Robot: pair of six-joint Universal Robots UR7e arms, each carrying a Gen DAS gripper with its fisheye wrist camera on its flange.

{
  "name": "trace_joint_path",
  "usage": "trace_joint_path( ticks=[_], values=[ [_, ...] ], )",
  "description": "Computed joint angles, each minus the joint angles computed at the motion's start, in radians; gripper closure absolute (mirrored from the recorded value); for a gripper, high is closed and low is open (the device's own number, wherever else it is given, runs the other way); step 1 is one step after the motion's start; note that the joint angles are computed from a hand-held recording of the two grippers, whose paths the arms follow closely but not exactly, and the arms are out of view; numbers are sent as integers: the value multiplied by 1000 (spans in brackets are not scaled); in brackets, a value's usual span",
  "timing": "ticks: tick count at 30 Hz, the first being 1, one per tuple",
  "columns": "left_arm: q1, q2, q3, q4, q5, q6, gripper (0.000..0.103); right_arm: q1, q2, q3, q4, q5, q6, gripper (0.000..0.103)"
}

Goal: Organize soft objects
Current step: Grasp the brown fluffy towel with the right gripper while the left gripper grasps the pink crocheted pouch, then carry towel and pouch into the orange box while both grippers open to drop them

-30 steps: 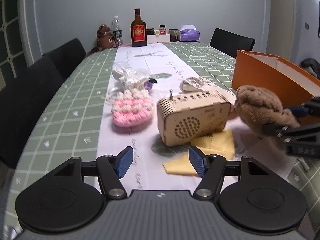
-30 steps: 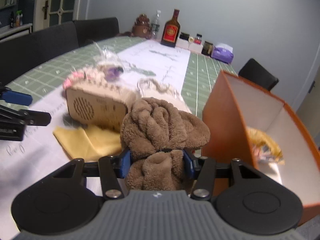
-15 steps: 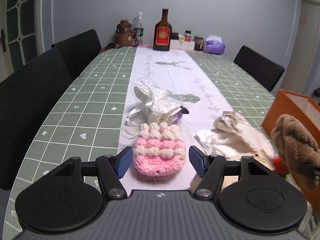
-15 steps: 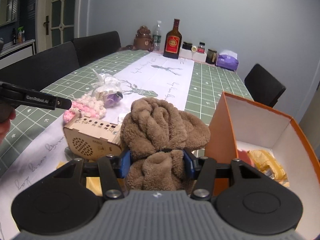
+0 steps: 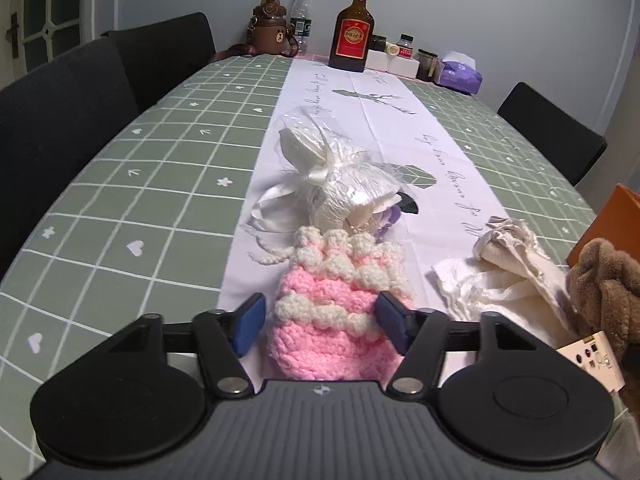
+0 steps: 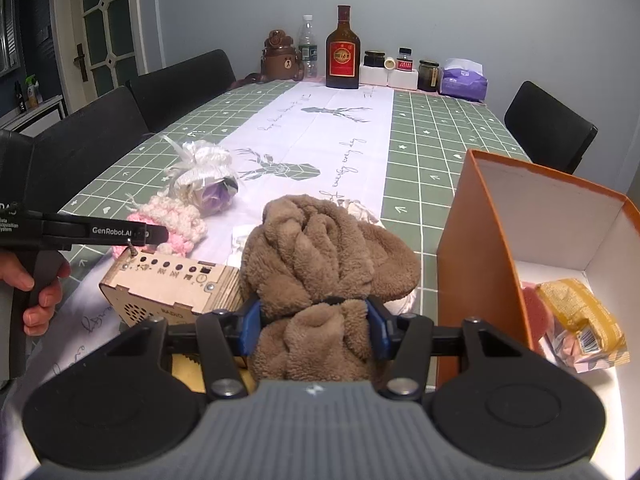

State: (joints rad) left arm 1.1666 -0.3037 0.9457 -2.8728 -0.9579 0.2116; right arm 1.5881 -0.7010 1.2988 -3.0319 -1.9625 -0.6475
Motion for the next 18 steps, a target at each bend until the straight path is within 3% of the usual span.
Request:
trace_joint_path(
  ticks=[3, 5, 9, 11, 18],
  values=[
    [-5, -1, 15, -34, 3, 21, 58, 0, 0, 1, -6, 2, -7, 50],
    [-13, 3, 23, -81, 28, 52, 77, 1, -1, 3, -12, 0, -9, 50],
    [-14, -33, 77, -134, -13, 31, 78, 6, -14, 20, -27, 3, -21, 50],
    [-27, -48, 107, -196, 5, 54, 78, 9, -25, 30, -39, 10, -26, 50],
    [-86, -134, 235, -360, -35, 111, 78, 21, -91, 69, -30, 71, -9, 50]
  ],
)
